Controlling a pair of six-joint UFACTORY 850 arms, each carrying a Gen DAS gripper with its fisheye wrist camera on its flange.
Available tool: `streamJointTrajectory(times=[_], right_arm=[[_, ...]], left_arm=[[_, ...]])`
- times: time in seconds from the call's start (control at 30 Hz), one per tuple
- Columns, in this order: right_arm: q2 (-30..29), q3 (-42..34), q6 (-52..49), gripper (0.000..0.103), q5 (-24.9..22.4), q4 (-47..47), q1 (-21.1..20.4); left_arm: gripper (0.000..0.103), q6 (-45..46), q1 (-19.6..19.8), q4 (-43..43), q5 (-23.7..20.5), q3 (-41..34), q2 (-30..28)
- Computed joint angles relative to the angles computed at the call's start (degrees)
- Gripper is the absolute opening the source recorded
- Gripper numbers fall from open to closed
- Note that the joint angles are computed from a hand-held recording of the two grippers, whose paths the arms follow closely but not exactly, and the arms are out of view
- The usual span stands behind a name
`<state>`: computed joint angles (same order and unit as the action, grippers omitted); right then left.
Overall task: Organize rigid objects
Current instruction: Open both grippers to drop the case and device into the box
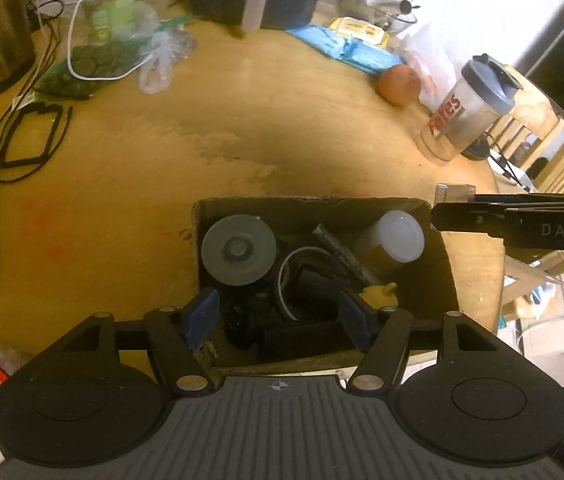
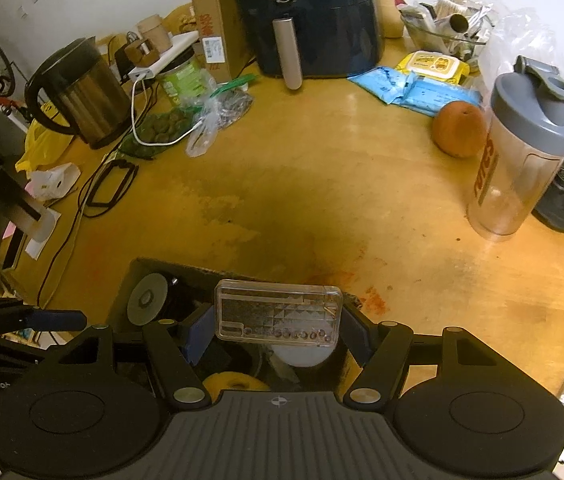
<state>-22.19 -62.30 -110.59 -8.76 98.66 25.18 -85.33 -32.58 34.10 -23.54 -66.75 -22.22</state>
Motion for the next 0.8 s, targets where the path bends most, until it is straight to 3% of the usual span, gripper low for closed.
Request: streamJointTrajectory(times=[0.27, 0.43, 0.5, 0.53, 0.6, 0.73, 0.8], right_arm=[[-0.92, -1.41, 8.73, 0.07, -1.15, -10.32, 1.2], [-1.69, -2.79, 9.22, 0.071, -3.19, -12.21, 2.31], [-2.24, -3.58, 11.35, 0.093, -2.55, -14.96, 3.15], [-2.34, -3.71, 10.36, 0.096, -2.37, -14.46, 3.49], [-2.24, -3.48, 6.6, 0.098, -1.89, -11.24, 3.94], [-2.37, -3.49, 8.95, 0.1, -1.07, -13.91, 4.12], [-2.41, -3.35, 11.4, 0.102, 0.46, -16.21, 4.24]], left_arm=[[0.065, -6.53, -0.99, 3.15, -0.61, 1.74, 1.35], [0.065, -10.89, -1.5, 5.36, -1.26, 2.94, 2.27], [0.065, -12.43, -1.68, 6.15, -1.67, 3.28, 2.54], [0.065, -13.45, -1.79, 6.76, -1.94, 3.44, 2.67], [0.065, -15.18, -1.92, 7.88, -2.42, 3.59, 2.8], [0.067, -17.36, -2.4, 9.6, -4.19, 3.29, 2.69], [0.075, -17.6, -2.63, 9.85, -5.54, 2.71, 2.33]])
